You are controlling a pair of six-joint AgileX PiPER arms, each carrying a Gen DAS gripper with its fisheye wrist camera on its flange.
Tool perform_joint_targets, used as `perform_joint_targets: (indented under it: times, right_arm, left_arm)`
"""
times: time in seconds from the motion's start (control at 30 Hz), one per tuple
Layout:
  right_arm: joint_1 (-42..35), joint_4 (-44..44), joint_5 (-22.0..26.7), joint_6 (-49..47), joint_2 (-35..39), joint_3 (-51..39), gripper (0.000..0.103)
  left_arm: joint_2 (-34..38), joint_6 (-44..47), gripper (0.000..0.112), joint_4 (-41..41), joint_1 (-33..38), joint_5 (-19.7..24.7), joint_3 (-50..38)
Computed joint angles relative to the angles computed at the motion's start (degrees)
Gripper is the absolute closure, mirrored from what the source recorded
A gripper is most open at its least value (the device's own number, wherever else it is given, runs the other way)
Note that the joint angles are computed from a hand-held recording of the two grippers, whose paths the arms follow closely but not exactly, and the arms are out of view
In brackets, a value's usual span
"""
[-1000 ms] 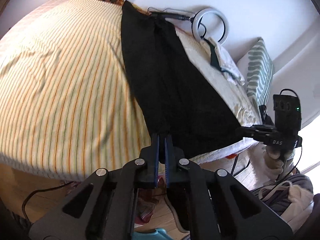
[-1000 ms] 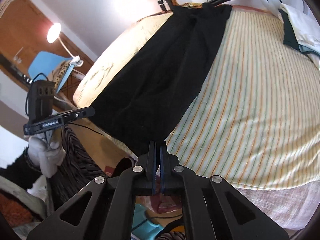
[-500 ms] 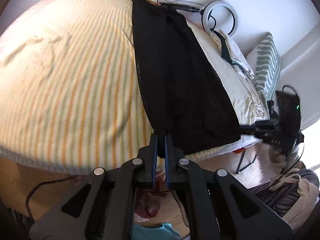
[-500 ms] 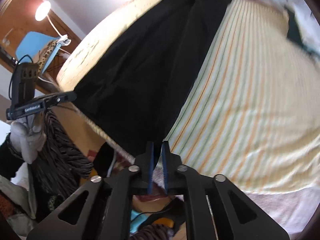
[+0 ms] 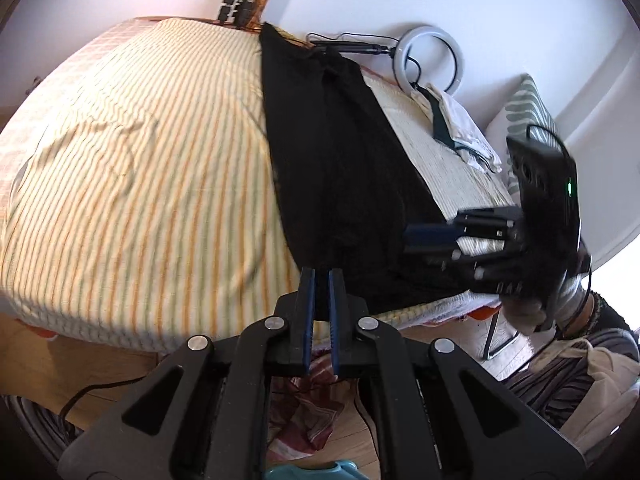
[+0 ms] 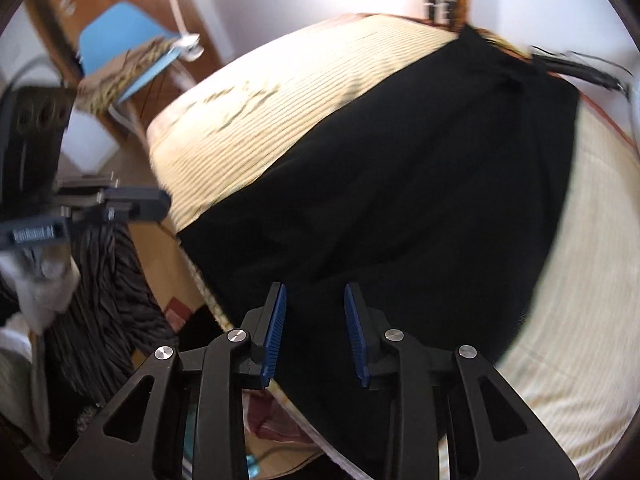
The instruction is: Fold small clothes
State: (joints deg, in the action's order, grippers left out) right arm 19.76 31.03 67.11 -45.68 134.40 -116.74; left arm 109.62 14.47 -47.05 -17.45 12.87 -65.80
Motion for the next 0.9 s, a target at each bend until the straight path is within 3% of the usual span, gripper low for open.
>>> perform_joint_targets:
  times: [0.1, 0.2, 0.33, 0.47, 0.57, 0.6, 0.63, 0.67, 0.7, 0.9]
  right_arm:
    - [2.4, -4.7, -5.9, -0.7, -2.6, 5.0, 0.074]
    - [2.3, -4.4, -6.2, -0.4, -2.8, 5.5, 0.097]
    - [1.2, -2.6, -4.4, -3.6, -3.5, 6.6, 0.097]
    - [1.2, -1.8, -3.3, -6.3, -5.9, 9.3, 0.091]
    - [-3.1, 5.7, 1.8, -9.3, -6.9, 9.6, 0.089]
    - [-4.6, 7.5, 2.7, -9.1, -7.2, 9.7, 0.081]
    - [-6.7, 8.9, 2.2, -8.1, -8.0, 10.9, 0.066]
    - [-7.7, 9.2, 0.2, -6.9, -9.2, 13.1, 0.059]
    - [-8.7, 9.3, -1.3, -6.1, -10.0, 14.4, 0.056]
    - [-14.6, 8.1, -0.4, 2.7, -7.4, 15.6, 0.056]
  left_arm:
    - [0.5, 1.9, 0.110, -2.7, 1.0, 0.2, 0.1]
    - [0.6, 0.8, 0.110, -1.8, 0.9, -0.2, 0.2]
    - [1.1, 0.4, 0.110, -1.8, 0.9, -0.5, 0.0]
    - [3.0, 0.7, 0.110, -3.3, 1.8, 0.8, -1.6]
    - [4.4, 3.7, 0.106, -6.9, 3.0, 3.3, -2.7]
    - [4.7, 5.1, 0.103, -8.3, 3.4, 4.0, -3.0]
    - [5.0, 6.8, 0.093, -10.1, 3.9, 4.8, -3.2]
    - [5.2, 8.2, 0.084, -11.8, 4.3, 5.3, -3.4]
    - [5.5, 10.0, 0.081, -13.7, 4.6, 6.0, -3.6]
    - [8.1, 14.3, 0.081, -18.2, 5.8, 11.4, -6.7]
